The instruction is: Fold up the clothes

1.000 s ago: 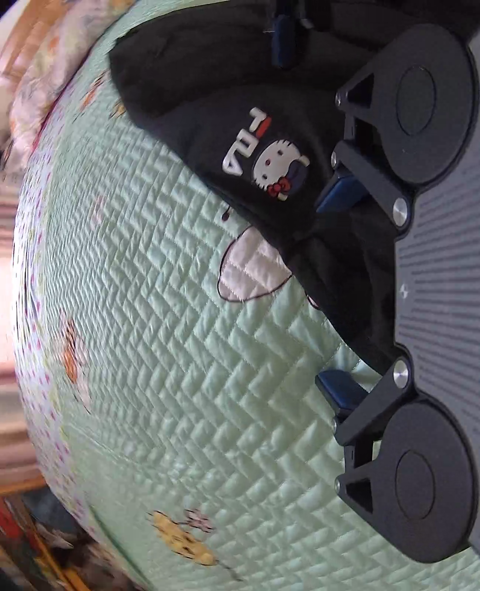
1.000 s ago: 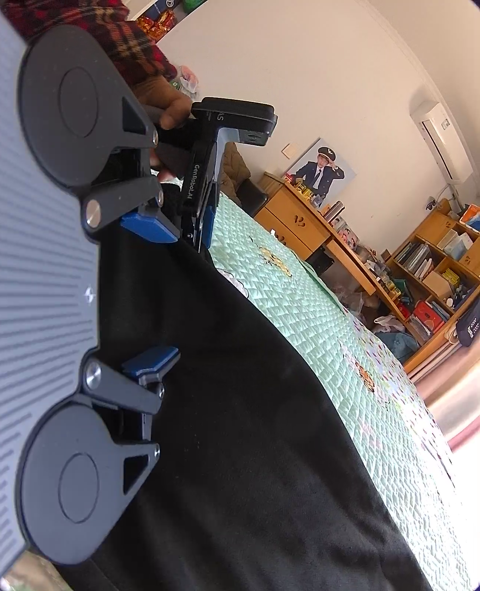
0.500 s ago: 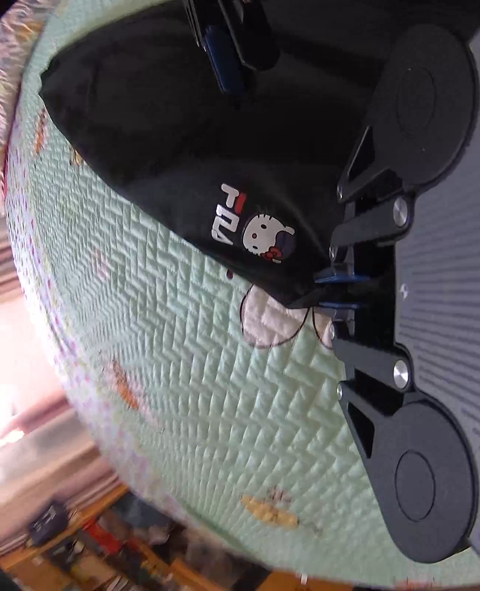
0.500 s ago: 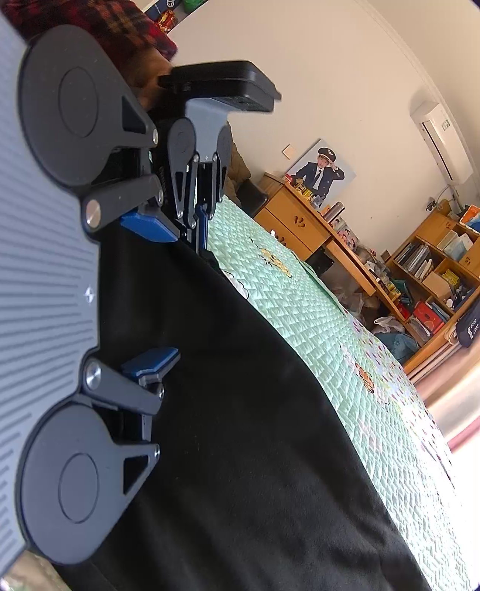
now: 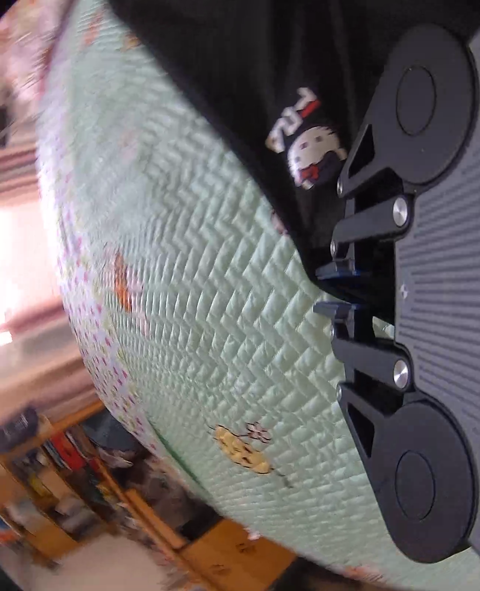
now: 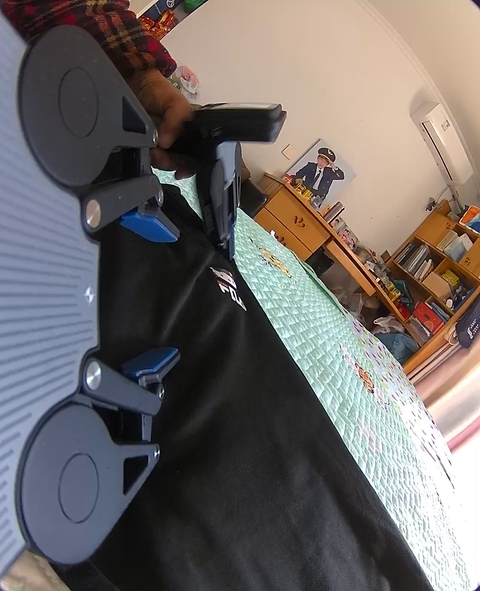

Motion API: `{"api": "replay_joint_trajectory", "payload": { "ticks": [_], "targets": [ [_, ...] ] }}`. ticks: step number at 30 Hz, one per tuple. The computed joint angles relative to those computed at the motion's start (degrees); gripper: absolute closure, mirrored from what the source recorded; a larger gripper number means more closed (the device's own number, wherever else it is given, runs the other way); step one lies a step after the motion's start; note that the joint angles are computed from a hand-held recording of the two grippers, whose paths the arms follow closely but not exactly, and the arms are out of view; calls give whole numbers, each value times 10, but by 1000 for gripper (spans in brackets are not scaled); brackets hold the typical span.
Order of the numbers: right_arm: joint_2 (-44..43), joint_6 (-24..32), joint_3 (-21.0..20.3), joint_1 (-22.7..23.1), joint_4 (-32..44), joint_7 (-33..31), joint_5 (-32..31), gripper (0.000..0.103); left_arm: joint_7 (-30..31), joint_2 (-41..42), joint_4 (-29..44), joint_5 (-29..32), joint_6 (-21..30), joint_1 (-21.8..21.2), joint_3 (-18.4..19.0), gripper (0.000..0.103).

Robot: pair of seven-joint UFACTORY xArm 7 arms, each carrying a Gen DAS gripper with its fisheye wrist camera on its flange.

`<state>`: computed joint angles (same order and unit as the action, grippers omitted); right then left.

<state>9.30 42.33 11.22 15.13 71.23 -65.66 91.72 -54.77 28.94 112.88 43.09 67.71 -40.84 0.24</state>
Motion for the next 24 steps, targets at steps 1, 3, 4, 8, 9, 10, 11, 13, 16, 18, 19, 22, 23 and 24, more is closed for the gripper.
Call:
{"api": "replay_joint_trajectory", "payload": {
  "ticks": [1, 3, 4, 8, 9, 10, 11, 13, 16, 18, 19, 22, 23, 24],
  "targets": [
    [0, 2, 0, -1, 0, 1, 1, 38, -24, -16, -18, 0, -13, 3, 3, 66],
    [1, 7, -1, -3, 0, 1, 2, 38, -61, -47, -52, -3, -38, 11, -1, 54],
    [1, 8, -1, -3, 0, 1, 3, 38, -77, -61, -67, -4, -51, 17, -5, 54],
    [2, 15, -2, -6, -2, -1, 7, 37, -162, -111, -117, -32, -98, 49, -22, 13],
    [2, 16, -2, -6, -2, -1, 7, 37, -178, -117, -122, -37, -96, 55, -25, 17],
    [2, 17, -2, -6, -3, -1, 7, 37, -187, -123, -124, -39, -88, 59, -29, 17],
    [2, 17, -2, -7, -3, -2, 7, 37, -190, -127, -125, -40, -75, 61, -33, 18],
    [2, 20, -3, -8, -3, -1, 8, 37, -169, -146, -147, -54, -92, 73, -48, 24],
    [2, 23, -4, -9, -4, 0, 8, 37, -100, -159, -170, -70, -119, 74, -77, 28],
    [2, 24, -4, -10, -3, 1, 6, 37, -53, -150, -167, -62, -114, 59, -90, 30],
    [2, 25, -4, -10, -2, 1, 5, 37, -35, -140, -160, -49, -98, 48, -92, 30],
    [1, 24, -4, -10, -3, 1, 5, 37, -49, -102, -139, -25, 22, 27, -68, 27],
    [1, 24, -4, -10, -3, 1, 5, 37, -61, -98, -139, -23, 40, 24, -59, 13],
    [1, 25, -4, -10, -3, 2, 5, 37, -79, -105, -148, -20, 35, 28, -58, 10]
  ]
}}
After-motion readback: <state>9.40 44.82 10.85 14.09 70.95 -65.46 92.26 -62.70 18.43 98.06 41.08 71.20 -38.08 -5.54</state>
